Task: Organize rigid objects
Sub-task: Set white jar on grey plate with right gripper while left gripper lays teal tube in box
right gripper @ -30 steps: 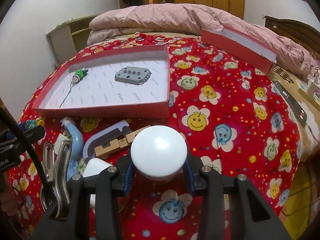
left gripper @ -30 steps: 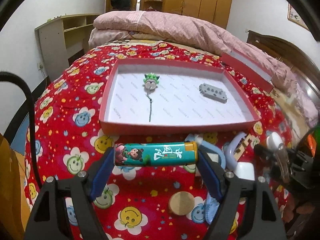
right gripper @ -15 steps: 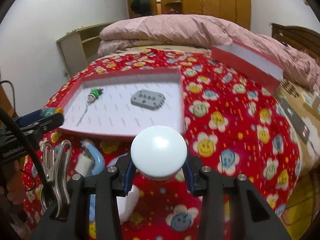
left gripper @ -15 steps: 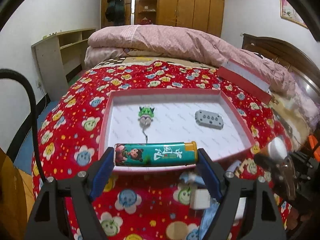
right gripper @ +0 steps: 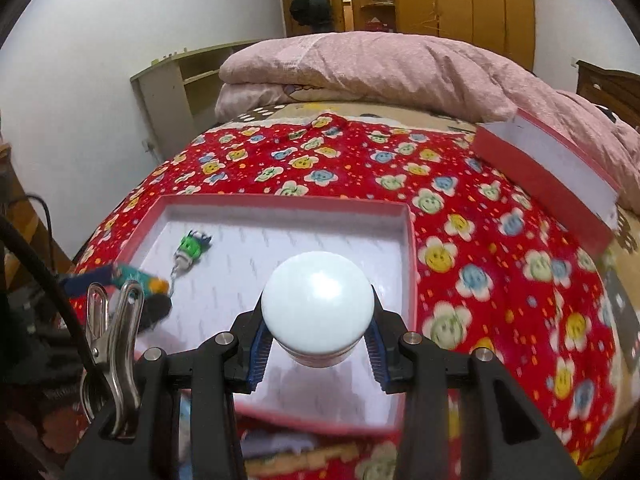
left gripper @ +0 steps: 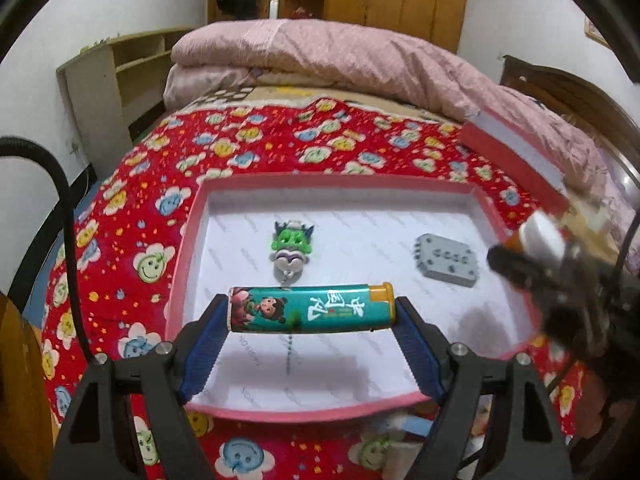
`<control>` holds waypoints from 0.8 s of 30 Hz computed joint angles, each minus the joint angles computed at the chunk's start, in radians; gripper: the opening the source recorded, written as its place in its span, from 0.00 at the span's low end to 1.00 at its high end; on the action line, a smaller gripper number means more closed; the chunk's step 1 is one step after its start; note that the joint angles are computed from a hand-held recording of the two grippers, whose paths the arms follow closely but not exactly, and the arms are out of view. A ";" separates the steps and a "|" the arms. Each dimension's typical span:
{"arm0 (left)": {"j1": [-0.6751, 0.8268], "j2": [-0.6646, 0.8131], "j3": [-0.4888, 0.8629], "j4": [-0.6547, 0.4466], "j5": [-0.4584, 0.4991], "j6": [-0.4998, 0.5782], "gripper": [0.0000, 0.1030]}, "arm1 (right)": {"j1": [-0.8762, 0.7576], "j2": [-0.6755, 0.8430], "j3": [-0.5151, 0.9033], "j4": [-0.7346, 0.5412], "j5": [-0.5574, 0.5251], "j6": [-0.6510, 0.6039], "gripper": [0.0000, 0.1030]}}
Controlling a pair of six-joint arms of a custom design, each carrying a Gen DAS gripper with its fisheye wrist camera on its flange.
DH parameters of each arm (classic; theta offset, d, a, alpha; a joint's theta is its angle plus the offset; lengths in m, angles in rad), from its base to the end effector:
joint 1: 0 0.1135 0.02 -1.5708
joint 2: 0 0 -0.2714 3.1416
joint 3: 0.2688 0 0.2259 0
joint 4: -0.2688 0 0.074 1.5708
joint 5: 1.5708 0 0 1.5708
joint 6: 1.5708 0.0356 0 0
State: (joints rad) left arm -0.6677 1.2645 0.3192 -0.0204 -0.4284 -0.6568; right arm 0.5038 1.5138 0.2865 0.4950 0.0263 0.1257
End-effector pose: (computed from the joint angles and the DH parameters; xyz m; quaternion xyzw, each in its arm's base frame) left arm 0.1464 -0.0966 0.1433 -0.0582 0.9331 -0.0190 0.3544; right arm 0.1895 0.1034 0.1263 -0.1664 0.8981 0.1146 0.3908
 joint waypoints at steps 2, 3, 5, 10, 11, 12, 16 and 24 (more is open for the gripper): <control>0.049 0.056 -0.007 0.061 0.041 0.016 0.81 | -0.012 0.052 0.040 0.004 -0.006 -0.015 0.40; 0.066 0.082 -0.006 0.081 0.054 0.022 0.81 | -0.021 0.078 0.063 0.001 -0.017 -0.020 0.40; 0.097 0.138 0.003 0.119 0.071 0.042 0.81 | -0.035 0.124 0.101 -0.002 -0.027 -0.028 0.40; 0.140 0.237 0.022 0.187 0.091 0.079 0.81 | -0.047 0.218 0.176 -0.003 -0.023 -0.049 0.40; 0.139 0.250 0.024 0.196 0.075 0.083 0.81 | -0.050 0.238 0.190 -0.002 -0.022 -0.049 0.40; 0.132 0.262 0.028 0.201 0.056 0.086 0.81 | -0.054 0.258 0.204 -0.001 -0.025 -0.050 0.40; 0.129 0.297 0.036 0.228 0.028 0.087 0.82 | -0.066 0.337 0.250 0.010 -0.029 -0.043 0.40; 0.113 0.334 0.051 0.246 -0.009 0.087 0.82 | -0.088 0.391 0.271 0.036 -0.060 -0.025 0.40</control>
